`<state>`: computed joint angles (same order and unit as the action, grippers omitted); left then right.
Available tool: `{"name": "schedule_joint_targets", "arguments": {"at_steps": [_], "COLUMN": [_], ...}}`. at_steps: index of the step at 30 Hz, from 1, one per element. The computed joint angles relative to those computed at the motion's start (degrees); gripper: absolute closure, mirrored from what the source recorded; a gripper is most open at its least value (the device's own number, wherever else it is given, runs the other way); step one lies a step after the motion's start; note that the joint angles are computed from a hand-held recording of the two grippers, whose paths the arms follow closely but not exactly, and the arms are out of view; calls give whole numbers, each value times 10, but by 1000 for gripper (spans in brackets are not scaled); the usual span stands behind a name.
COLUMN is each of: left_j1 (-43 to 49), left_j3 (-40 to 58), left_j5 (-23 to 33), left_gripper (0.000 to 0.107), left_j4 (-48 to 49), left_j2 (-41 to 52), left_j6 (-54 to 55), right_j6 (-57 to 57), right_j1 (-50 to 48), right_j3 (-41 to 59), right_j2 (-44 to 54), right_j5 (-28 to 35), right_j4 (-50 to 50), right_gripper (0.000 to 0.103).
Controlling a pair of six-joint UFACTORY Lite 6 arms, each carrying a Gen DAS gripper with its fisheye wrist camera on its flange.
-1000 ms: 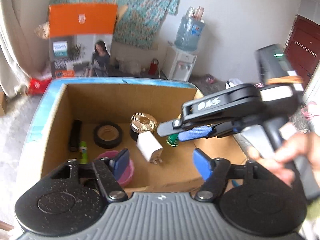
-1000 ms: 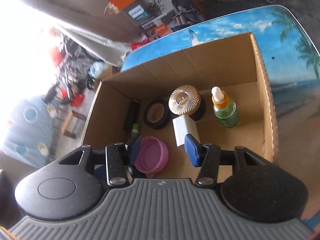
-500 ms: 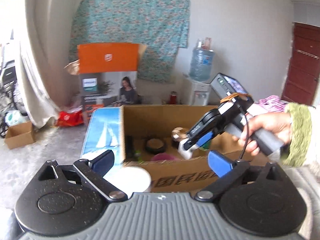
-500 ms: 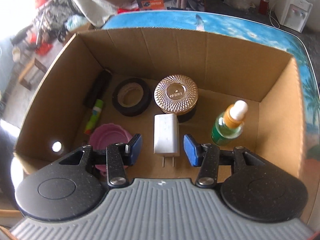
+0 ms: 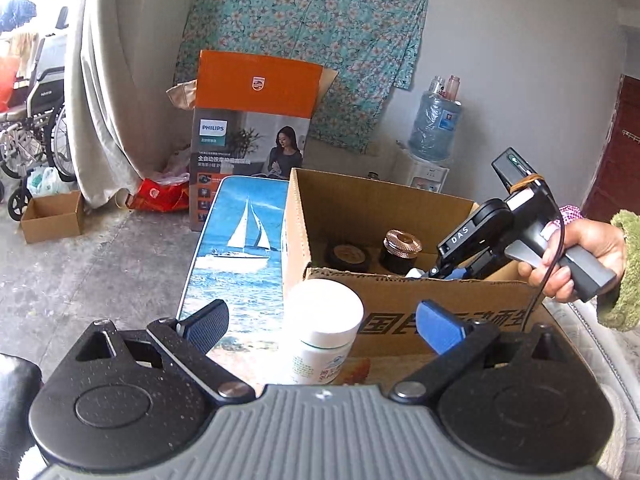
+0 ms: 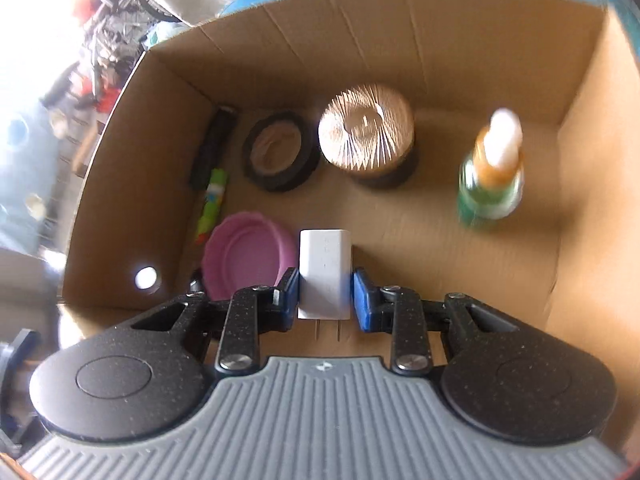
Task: Organize rigid objects
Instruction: 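Move the right gripper out of the box to the white pill bottle, then grasp the white pill bottle with the right gripper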
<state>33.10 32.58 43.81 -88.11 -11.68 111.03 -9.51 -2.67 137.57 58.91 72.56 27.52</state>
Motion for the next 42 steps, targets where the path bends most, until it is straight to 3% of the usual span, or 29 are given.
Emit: {"name": "schedule_joint_targets", "arguments": {"at_steps": [3, 7, 15, 20, 23, 29, 33, 42], "left_j1": [-4, -15, -50, -93, -119, -138, -149, -168], "left_j3": [-1, -6, -22, -20, -14, 13, 26, 37], "left_j5": [3, -4, -57, -117, -150, -171, -186, -203], "left_gripper": [6, 6, 6, 6, 8, 16, 29, 45], "left_j4": [-4, -12, -60, -113, -148, -156, -147, -132], "left_j2": [10, 22, 29, 46, 60, 93, 104, 111], "left_j6": [12, 24, 76, 112, 132, 118, 101, 78], "right_j6": [26, 17, -139, -289, -328, -338, -350, -371], "right_j1": [-7, -21, -42, -60, -45, 38, 104, 137], "right_j3": [-22, -82, -428, -646, -738, -822, -843, -812], "right_j2": [-21, -75, -372, -578, -652, -663, -643, -578], "right_j5": [-15, -46, -189, -202, -197, -265, -325, -351], "right_j4": [-26, -20, 104, 262, 320, 406, 469, 533], "right_gripper": [71, 53, 49, 47, 47, 48, 48, 60]}}
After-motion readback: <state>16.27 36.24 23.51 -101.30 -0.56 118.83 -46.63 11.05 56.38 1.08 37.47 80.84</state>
